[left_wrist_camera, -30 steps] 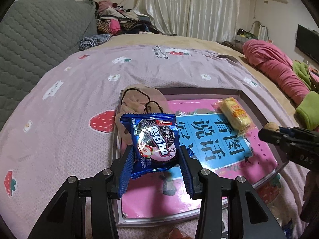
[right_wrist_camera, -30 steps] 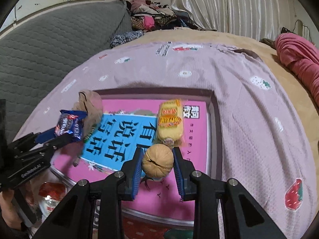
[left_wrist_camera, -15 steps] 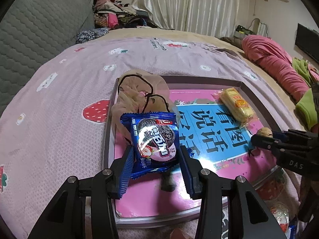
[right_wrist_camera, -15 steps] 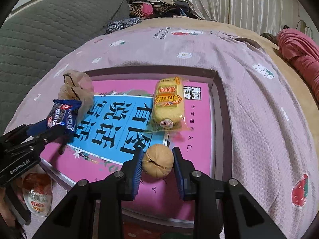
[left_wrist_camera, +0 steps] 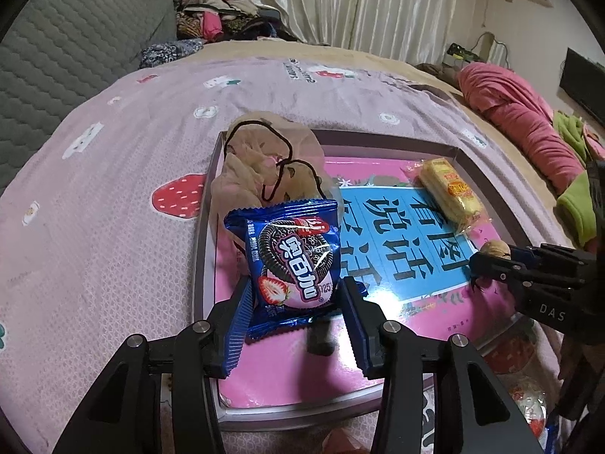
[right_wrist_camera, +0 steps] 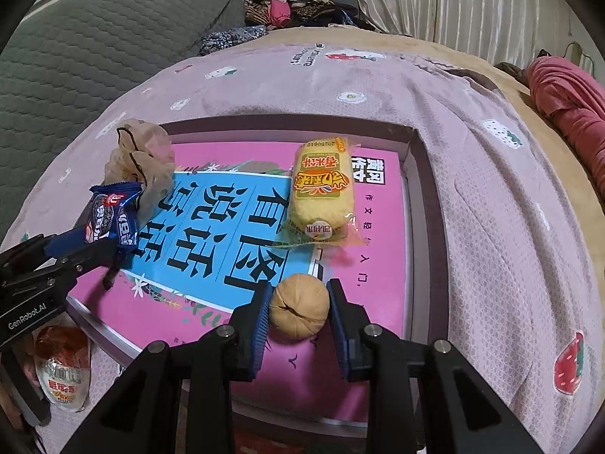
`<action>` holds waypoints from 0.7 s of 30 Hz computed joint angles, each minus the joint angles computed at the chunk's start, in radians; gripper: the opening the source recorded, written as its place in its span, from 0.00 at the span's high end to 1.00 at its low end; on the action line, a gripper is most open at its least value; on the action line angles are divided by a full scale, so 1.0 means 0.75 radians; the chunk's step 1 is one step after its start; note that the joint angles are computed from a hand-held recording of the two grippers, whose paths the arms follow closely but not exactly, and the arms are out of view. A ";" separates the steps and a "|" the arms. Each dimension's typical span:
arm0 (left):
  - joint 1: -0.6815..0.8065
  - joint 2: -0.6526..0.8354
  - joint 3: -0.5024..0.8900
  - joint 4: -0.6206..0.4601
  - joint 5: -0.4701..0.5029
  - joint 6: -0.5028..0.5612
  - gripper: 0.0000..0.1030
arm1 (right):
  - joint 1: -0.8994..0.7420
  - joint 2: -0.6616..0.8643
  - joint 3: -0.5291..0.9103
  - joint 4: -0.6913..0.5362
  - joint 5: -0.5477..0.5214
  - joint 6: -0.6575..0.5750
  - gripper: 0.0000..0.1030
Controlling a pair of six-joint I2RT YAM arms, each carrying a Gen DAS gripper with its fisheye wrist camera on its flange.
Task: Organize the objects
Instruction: 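Lower Oreo packet onto book with left tool while right tool lowers walnut beside it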
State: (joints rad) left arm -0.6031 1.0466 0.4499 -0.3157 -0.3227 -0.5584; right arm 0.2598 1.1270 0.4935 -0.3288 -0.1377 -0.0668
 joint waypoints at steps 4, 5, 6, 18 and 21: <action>0.005 -0.021 -0.008 -0.004 0.014 0.002 0.53 | -0.007 -0.003 0.005 -0.012 -0.010 0.003 0.70; 0.002 -0.018 -0.003 -0.016 0.009 -0.001 0.53 | -0.010 -0.006 0.004 -0.014 -0.011 0.004 0.69; -0.001 -0.020 -0.001 -0.024 0.003 -0.004 0.52 | -0.012 -0.008 0.005 -0.016 -0.013 0.007 0.67; -0.067 -0.113 0.046 -0.173 -0.058 -0.050 0.39 | -0.016 -0.111 0.011 -0.107 -0.028 0.021 0.52; -0.102 -0.118 0.064 -0.219 -0.094 -0.068 0.34 | -0.014 -0.160 0.005 -0.138 -0.030 0.022 0.51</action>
State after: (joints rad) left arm -0.6800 0.9583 0.4982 -0.4797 -0.3930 -0.6096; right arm 0.2491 1.0067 0.4975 -0.4324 -0.1600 -0.0502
